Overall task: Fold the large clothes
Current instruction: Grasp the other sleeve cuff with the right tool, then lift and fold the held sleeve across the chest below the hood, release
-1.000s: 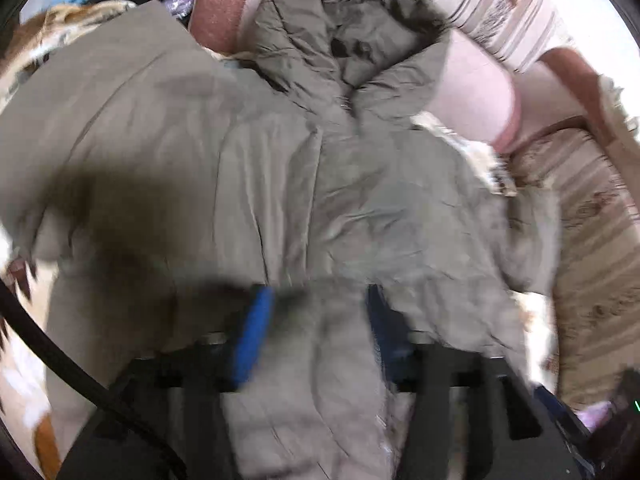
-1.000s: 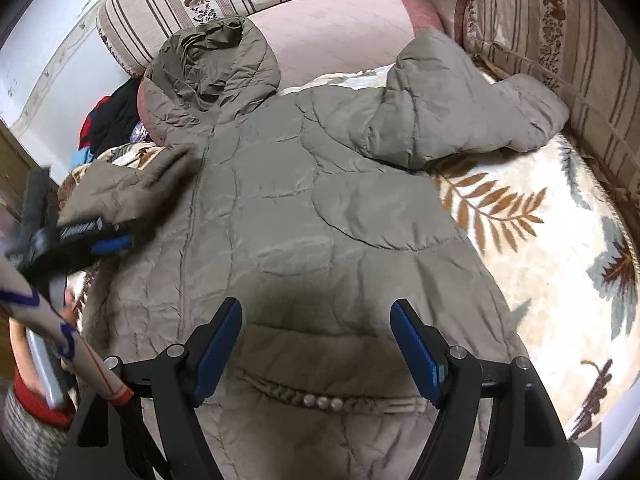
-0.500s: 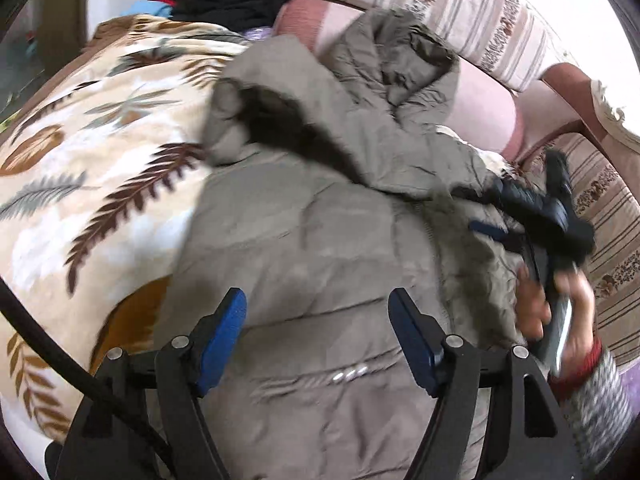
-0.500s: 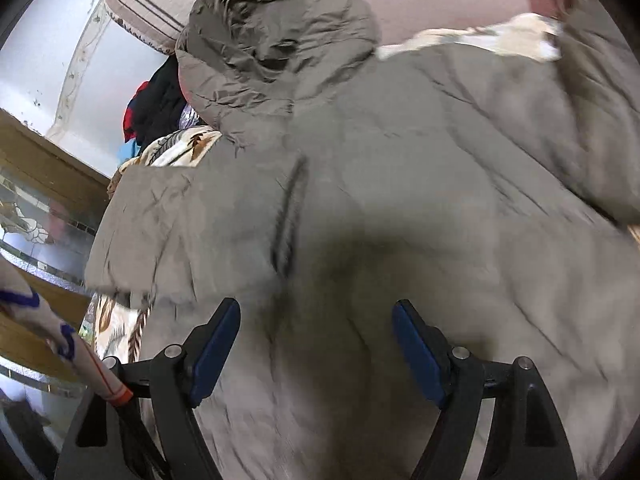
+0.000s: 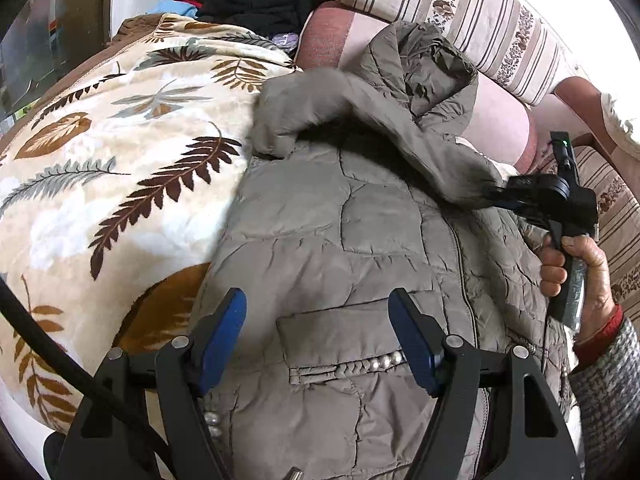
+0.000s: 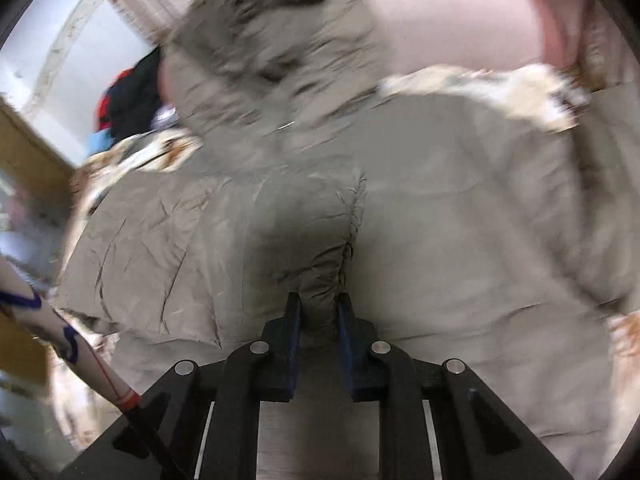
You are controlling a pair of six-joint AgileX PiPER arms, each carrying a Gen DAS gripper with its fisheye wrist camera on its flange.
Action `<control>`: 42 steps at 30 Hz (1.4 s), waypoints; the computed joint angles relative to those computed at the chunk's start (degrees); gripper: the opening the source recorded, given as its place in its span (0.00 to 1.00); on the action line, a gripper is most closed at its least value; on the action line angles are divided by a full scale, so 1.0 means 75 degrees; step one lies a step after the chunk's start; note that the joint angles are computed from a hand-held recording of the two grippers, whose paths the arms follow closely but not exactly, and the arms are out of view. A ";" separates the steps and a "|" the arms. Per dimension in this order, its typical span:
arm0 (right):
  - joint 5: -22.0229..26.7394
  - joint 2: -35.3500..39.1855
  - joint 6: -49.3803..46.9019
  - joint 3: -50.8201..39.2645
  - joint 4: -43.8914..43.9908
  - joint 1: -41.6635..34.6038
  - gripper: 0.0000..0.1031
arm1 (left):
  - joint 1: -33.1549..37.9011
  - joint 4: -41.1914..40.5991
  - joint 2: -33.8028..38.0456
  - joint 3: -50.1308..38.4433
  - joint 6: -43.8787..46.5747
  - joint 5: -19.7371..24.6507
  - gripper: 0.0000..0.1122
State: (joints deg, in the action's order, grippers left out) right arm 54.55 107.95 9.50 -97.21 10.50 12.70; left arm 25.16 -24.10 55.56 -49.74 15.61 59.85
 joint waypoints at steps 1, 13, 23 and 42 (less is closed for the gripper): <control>0.0103 0.0047 0.0171 -0.0093 -0.0351 -0.0111 0.17 | -0.0032 0.0007 -0.0007 0.0024 -0.0015 -0.0011 0.65; -0.0175 0.0310 0.0072 0.0644 0.0051 -0.1043 0.23 | -0.1185 0.0980 -0.0334 -0.0131 -0.1273 0.0124 0.65; -0.0718 -0.1925 -0.1627 0.2145 0.1006 -0.1625 0.48 | -0.3632 0.2593 -0.1005 -0.0752 -0.3584 0.0688 0.65; 0.0411 0.1125 -0.2435 -0.0876 0.2287 -0.7036 0.52 | -0.7314 0.4931 -0.0161 -0.0698 -0.7002 0.0619 0.65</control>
